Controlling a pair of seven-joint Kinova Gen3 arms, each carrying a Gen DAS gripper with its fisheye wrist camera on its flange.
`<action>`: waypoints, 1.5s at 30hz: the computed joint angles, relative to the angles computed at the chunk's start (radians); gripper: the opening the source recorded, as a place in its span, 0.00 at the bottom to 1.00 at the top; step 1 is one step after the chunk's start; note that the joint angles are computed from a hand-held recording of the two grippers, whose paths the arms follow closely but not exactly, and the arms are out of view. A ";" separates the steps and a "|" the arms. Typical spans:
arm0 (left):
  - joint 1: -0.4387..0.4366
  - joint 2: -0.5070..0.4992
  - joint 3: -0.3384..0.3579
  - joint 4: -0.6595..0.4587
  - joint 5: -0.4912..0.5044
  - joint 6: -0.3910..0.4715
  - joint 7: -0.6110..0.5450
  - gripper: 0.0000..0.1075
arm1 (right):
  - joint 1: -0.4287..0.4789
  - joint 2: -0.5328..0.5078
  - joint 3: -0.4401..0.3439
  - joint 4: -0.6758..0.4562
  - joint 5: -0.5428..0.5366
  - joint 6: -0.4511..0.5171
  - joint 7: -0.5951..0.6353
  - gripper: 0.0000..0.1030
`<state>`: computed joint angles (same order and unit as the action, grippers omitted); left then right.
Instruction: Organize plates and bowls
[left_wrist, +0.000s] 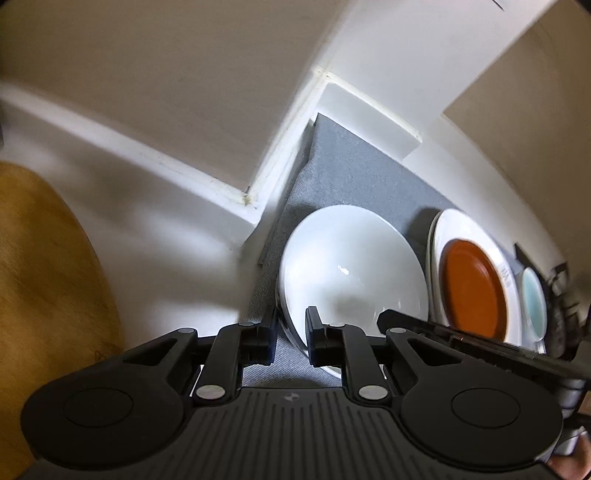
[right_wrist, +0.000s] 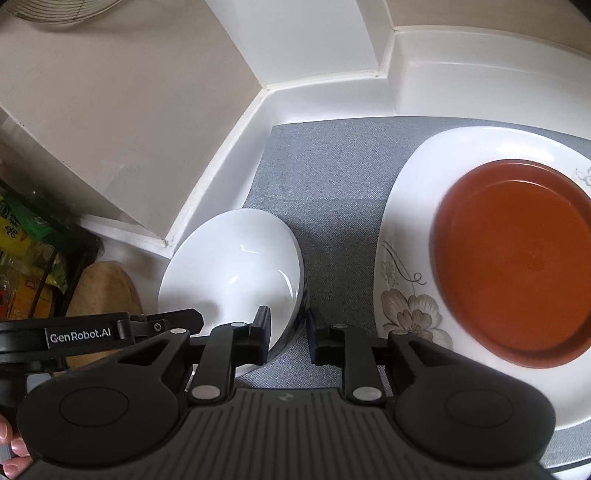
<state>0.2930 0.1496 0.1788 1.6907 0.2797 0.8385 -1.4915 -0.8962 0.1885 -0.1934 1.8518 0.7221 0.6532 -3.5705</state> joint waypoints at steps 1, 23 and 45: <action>0.017 -0.001 -0.001 -0.009 -0.030 0.008 0.038 0.16 | 0.000 -0.008 0.002 0.014 0.002 -0.017 -0.022 0.20; 0.625 0.097 -0.162 -0.428 -0.370 0.291 0.614 0.15 | 0.130 -0.514 -0.218 0.294 0.032 0.144 -0.114 0.24; 0.764 0.762 0.104 -1.439 -0.540 0.751 0.533 0.15 | 0.297 -0.987 -0.114 0.560 -0.279 0.269 0.188 0.25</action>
<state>1.0568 0.9115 0.2826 0.2518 -0.2601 1.5894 -0.9589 -0.5988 -0.7985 -0.3073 2.4114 0.4434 0.9227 -3.3825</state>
